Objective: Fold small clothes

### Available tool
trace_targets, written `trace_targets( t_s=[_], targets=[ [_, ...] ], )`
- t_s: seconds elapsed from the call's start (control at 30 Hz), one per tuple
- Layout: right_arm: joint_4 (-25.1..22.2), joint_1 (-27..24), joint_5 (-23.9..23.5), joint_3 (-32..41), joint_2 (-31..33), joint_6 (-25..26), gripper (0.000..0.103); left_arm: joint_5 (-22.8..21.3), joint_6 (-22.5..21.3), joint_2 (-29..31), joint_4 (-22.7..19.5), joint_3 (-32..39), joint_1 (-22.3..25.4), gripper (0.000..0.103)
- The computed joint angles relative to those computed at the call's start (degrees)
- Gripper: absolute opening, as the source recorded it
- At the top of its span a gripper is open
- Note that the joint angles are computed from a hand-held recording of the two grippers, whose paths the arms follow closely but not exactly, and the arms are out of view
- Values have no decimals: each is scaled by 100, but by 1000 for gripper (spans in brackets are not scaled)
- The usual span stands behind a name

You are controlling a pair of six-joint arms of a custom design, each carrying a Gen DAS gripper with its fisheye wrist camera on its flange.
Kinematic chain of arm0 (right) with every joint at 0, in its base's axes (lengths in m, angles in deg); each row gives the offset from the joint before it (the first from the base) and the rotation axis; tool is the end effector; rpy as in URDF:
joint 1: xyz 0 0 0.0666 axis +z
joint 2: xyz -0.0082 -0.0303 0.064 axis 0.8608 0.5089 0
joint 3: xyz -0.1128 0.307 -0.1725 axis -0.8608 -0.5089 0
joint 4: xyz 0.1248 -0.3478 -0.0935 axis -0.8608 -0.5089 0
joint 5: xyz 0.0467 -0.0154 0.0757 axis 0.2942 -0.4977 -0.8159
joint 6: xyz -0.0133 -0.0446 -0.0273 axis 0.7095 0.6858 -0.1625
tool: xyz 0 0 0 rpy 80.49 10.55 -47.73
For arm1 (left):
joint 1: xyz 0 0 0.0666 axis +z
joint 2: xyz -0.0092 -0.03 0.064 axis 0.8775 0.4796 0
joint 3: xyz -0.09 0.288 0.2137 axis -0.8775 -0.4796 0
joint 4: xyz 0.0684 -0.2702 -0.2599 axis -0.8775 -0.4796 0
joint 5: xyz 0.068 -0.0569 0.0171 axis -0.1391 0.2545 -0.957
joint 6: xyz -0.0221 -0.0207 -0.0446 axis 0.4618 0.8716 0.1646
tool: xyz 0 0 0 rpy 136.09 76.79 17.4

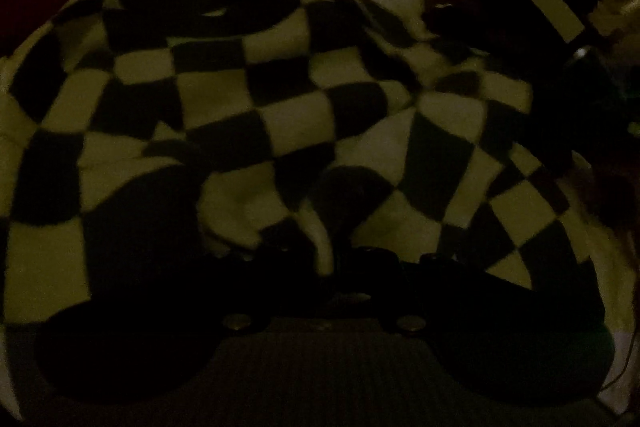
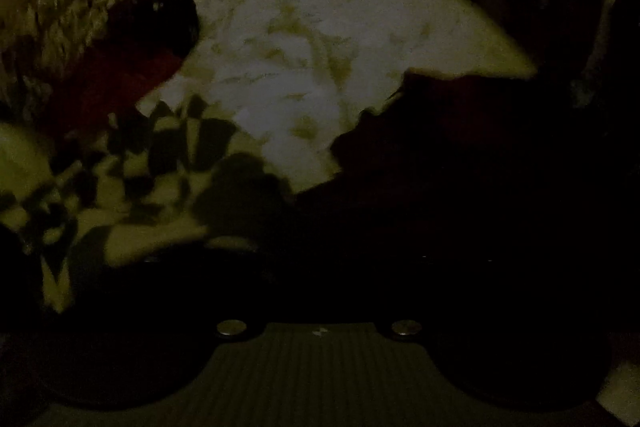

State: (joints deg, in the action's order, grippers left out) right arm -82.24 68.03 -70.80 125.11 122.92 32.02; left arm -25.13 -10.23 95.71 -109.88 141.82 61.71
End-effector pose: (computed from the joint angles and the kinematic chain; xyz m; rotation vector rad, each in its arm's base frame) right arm 0.4906 0.0720 0.3376 0.1160 2.3509 0.1265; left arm 0.6554 -0.0143 0.3147 0.8459 2.6301 -0.6491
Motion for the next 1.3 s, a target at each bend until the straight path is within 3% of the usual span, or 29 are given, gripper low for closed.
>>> trace_targets(
  t_s=[0.13, 0.17, 0.2, 0.23, 0.27, 0.33, 0.4, 0.43, 0.5, 0.57, 0.67, 0.7, 0.77, 0.83, 0.97, 1.03, 1.1, 1.2, 1.27, 1.3],
  targets=[
    [-962, 181, 714, 596, -176, 587, 101, 111, -251, -179, 143, -334, 13, 8],
    [-922, 235, 951, 682, -230, 604, 101, 134, -251, -254, 248, -496, -11, 8],
    [-594, 267, 1041, 659, -289, 572, 102, 166, -278, -264, 267, -513, -9, 8],
    [-312, 263, 940, 677, -246, 571, 102, 174, -263, -318, 366, -636, -35, 8],
    [-214, 261, 483, 889, -59, 595, 102, 197, -248, -332, 401, -679, -32, 8],
    [-507, 308, -315, 1532, 587, 540, 96, 258, -224, -326, 398, -691, -10, 8],
    [-734, 475, -721, 2137, 1280, 299, 90, 302, -204, -307, 401, -674, 5, 8],
    [-783, 575, -667, 2331, 1517, 272, 85, 323, -202, -302, 391, -670, 11, 8],
    [-1139, 860, 13, 2855, 2076, 426, 83, 342, -227, -291, 385, -658, 16, 8],
    [-1578, 1056, 740, 3366, 2625, 582, 74, 373, -251, -303, 412, -679, 27, 8],
    [-2004, 1097, 1281, 3647, 2936, 790, 45, 464, -268, -296, 458, -695, 48, 9],
    [-1986, 1078, 1432, 3580, 2898, 862, 27, 480, -260, -294, 476, -703, 50, 9],
    [-1794, 960, 1335, 3346, 2696, 921, 14, 494, -231, -308, 553, -747, 48, 9],
    [-1592, 764, 1127, 3201, 2500, 699, 12, 513, -202, -325, 632, -783, 41, 9],
    [-1243, 132, 509, 3244, 2228, -340, 11, 531, -104, -276, 652, -584, 43, 9],
    [-1133, -246, 42, 3387, 2283, -945, 10, 449, 56, -104, 579, -151, 26, 9],
    [-1113, -450, -176, 3500, 2388, -1350, 0, 346, 374, 109, 615, 353, -3, 9],
    [-1112, -586, 192, 3724, 2644, -1252, 0, 120, 988, 588, 572, 1403, -51, 9],
    [-1135, -641, 91, 3775, 2755, -1312, 1, -240, 1100, 893, 470, 2032, -120, 9],
    [-1054, -638, -119, 3718, 2758, -1309, 13, -340, 1111, 1079, 280, 2374, -150, 9]
  ],
)
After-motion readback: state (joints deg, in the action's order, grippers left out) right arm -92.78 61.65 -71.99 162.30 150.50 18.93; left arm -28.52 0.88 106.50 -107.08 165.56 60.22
